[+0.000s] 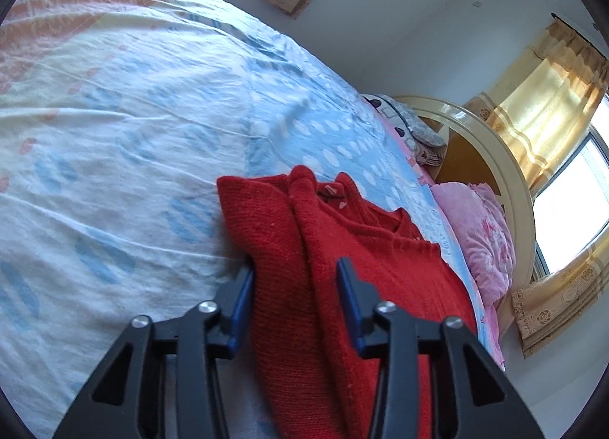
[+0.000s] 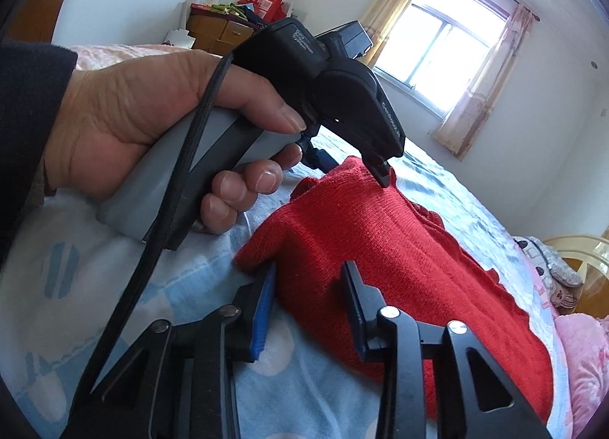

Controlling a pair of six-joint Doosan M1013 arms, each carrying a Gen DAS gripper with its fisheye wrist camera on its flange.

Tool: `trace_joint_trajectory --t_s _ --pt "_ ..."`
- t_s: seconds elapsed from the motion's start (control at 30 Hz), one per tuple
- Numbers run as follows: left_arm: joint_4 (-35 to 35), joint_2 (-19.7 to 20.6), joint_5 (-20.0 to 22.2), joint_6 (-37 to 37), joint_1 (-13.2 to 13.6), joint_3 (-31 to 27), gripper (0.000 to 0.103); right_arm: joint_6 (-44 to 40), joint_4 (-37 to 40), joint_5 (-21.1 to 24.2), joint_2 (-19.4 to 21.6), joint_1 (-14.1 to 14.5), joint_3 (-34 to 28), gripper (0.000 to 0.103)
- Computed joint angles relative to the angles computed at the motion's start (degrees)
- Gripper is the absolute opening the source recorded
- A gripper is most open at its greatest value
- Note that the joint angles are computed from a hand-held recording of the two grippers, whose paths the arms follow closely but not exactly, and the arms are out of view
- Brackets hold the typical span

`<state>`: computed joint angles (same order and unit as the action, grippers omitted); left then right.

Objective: Fold small clothes

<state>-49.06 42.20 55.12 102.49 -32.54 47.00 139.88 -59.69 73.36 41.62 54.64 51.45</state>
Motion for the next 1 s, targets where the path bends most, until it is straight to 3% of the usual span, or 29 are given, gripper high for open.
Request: trace_joint_trajectory --t_s 0.07,0.27,0.53,0.77,1.0 --pt "-0.47 0.24 0.24 -0.44 0.16 -0.19 0.028 0.08 0.37 -0.47 -0.11 -0.04 0.1 0.024" --pt "2.91 1.35 2.31 -4.43 -0.06 -2.41 0.026 0.43 1.46 -1.48 -0.7 -0.52 0.81 0.017" --pt "2.83 0.71 1.36 -5.73 -0.05 -1.7 0.019 1.13 2.82 -2.35 -1.4 -0.83 1.13 0.013" --pt "-0.65 -0.35 0.99 -8.72 0.13 -0.44 0.017 8.04 3.42 -5.73 -4.72 -1.11 4.62 0.012" --pt "-2.35 -0.91 0.0 -7.15 -1.04 -1.29 0.016 13.62 0.69 -6.72 -7.48 -0.49 8.64 0.007"
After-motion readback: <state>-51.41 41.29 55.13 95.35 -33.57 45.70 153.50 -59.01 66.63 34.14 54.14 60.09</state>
